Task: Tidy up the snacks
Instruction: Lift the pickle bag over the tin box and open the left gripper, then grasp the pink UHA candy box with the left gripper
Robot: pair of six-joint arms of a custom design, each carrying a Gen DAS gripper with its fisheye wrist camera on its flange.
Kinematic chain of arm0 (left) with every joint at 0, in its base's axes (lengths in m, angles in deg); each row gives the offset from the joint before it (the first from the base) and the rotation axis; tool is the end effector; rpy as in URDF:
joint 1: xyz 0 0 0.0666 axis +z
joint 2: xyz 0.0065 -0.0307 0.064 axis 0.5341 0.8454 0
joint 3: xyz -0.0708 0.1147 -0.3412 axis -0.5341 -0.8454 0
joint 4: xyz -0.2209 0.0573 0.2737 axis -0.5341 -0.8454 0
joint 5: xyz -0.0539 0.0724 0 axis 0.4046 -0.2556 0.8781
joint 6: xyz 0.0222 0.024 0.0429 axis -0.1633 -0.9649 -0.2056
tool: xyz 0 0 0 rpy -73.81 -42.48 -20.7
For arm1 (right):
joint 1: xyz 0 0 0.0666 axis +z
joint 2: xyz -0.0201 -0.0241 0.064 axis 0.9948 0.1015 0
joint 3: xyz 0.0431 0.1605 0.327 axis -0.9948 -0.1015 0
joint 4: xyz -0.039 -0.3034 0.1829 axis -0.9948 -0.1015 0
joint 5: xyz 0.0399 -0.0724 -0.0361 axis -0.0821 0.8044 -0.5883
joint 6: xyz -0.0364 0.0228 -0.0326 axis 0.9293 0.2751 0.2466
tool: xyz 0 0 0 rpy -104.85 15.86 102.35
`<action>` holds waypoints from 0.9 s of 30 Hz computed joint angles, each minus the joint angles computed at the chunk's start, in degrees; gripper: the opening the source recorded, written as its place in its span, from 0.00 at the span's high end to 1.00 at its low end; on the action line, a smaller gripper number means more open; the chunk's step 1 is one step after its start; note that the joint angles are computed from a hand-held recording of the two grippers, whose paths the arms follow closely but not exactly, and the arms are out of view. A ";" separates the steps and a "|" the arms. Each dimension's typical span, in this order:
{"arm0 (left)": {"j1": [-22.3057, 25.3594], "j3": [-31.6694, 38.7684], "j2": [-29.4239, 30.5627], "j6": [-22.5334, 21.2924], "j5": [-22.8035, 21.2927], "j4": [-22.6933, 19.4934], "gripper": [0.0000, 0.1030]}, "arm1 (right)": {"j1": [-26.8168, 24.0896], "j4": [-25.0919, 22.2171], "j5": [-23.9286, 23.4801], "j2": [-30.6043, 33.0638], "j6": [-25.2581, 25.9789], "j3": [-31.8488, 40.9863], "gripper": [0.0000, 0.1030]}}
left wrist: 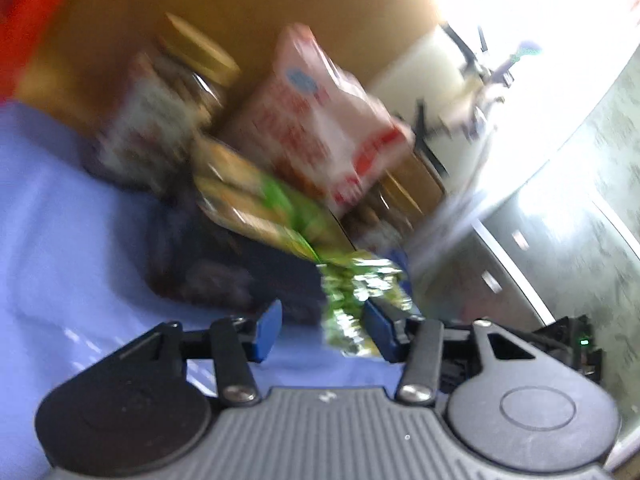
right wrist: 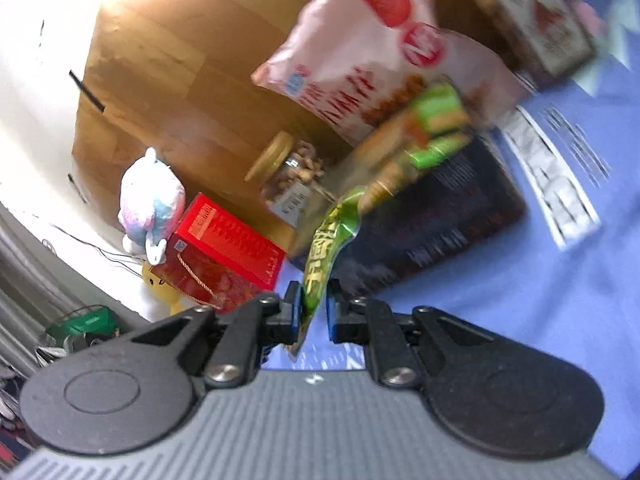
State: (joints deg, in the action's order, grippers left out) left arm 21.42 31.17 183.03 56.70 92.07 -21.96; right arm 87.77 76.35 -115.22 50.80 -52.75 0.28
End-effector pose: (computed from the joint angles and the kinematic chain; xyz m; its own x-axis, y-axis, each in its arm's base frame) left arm 0.5655 -0.1258 0.2857 -0.6501 -0.4129 -0.6379 0.2484 0.6779 -0.6919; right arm 0.5932 0.0610 0.2966 -0.7400 0.3393 -0.5808 -0.3015 0.6045 0.7373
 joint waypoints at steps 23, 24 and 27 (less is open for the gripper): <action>-4.67 1.94 -1.98 -17.26 -17.82 -10.60 0.55 | 0.72 -2.27 21.27 -6.16 19.60 -3.80 0.50; -5.16 2.56 -1.79 -18.91 -16.17 -12.26 0.55 | -0.09 -0.47 20.15 -8.62 19.83 -7.80 0.50; -6.66 3.58 -1.18 -22.39 -13.53 -15.04 0.55 | -2.52 3.32 16.89 -14.94 20.46 -18.73 0.42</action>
